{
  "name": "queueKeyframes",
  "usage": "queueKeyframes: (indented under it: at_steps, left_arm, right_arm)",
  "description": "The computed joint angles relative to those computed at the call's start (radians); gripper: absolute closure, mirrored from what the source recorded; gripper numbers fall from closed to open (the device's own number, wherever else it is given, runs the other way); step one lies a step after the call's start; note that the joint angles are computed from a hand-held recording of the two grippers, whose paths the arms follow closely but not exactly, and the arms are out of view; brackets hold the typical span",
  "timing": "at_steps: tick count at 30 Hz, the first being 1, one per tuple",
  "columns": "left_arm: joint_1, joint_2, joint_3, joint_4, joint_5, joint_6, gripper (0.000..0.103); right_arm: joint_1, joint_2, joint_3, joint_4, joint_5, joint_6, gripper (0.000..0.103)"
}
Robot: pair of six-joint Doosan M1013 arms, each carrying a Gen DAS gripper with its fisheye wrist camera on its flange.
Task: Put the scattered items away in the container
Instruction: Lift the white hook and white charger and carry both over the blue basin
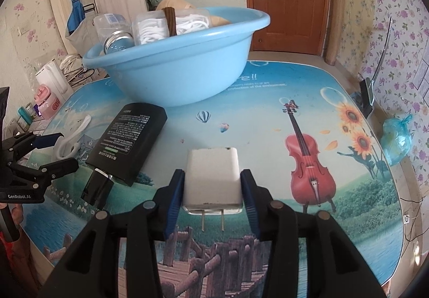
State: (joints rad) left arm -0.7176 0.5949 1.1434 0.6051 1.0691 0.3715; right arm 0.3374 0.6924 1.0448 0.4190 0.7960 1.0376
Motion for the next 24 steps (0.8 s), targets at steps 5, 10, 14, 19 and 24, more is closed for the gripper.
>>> queueKeyframes:
  at_steps: [5,10,14,19,24]
  left_arm:
    - [0.002,-0.006,0.005,-0.01,-0.008,-0.009,0.048]
    - [0.003,-0.036,0.038,-0.004,-0.07,-0.074,0.048]
    - [-0.008,-0.048,0.038,0.047,-0.063,-0.102,0.048]
    - [-0.016,-0.062,0.037,0.098,-0.056,-0.133,0.048]
    - [-0.022,-0.069,0.035,0.121,-0.052,-0.142,0.048]
  right_arm:
    - [-0.004,-0.002,0.007,0.026,-0.001,-0.027,0.065]
    - [-0.015,-0.008,0.011,0.062,-0.01,-0.029,0.065]
    - [-0.02,-0.026,0.028,0.114,-0.04,-0.063,0.065]
    - [-0.019,-0.039,0.037,0.162,-0.051,-0.102,0.065]
    - [-0.02,-0.046,0.039,0.2,-0.062,-0.133,0.065]
